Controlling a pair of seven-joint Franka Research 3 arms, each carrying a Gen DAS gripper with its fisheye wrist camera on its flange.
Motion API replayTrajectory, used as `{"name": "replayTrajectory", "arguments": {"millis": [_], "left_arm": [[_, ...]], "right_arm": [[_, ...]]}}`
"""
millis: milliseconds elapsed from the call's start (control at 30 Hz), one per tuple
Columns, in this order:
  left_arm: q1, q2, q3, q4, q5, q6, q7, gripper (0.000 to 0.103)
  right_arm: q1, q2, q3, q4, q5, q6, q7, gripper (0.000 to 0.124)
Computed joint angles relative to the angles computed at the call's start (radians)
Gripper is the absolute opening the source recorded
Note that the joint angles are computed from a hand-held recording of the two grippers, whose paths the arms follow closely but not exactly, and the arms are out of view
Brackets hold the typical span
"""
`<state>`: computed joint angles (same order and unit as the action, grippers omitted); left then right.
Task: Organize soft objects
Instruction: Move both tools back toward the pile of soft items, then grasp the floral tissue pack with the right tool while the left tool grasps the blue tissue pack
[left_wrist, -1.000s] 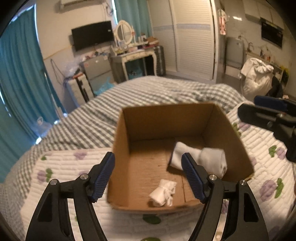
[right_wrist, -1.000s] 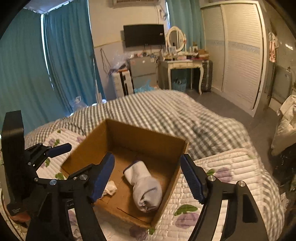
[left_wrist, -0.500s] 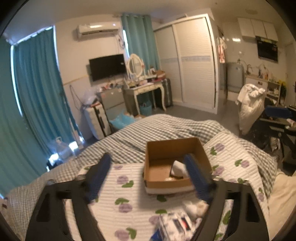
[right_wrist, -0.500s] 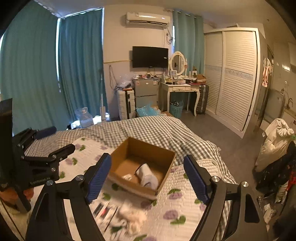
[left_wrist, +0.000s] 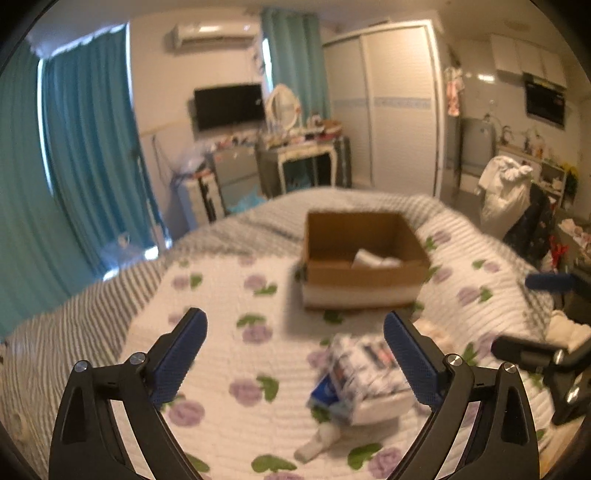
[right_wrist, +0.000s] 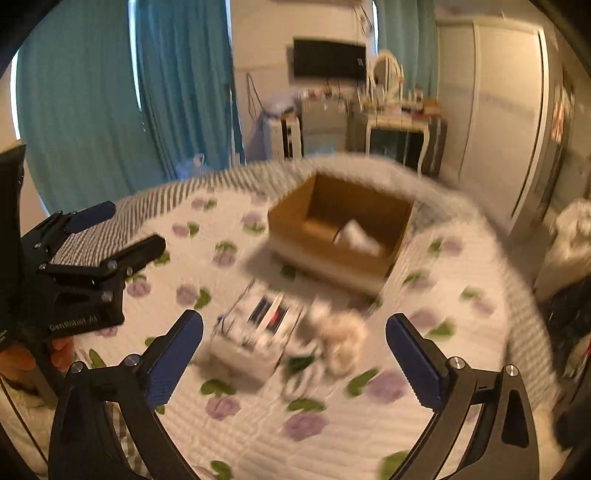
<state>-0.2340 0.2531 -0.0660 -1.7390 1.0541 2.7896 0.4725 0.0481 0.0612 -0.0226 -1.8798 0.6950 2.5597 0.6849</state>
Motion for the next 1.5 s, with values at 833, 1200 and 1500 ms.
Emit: {"name": "replayTrajectory", "arguments": {"millis": [833,1200,1500], "left_arm": [[0.045,0.112,0.058,-0.028,-0.193,0.047,0.156,0.098],[0.043,0.135,0.014,-0.006,-0.258,0.027,0.23,0.098],[0.016,0.257,-0.052,0.087,-0.462,-0.039,0.474,0.098]], "right_arm": [[0.05,0.315,0.085,0.137,-0.174,-0.023,0.302,0.097],[0.008,0.221,0.097,0.053,-0.039,0.161,0.093,0.079],[-0.028,0.266,0.078,0.102,-0.051,0.168,0.091,0.079]]}}
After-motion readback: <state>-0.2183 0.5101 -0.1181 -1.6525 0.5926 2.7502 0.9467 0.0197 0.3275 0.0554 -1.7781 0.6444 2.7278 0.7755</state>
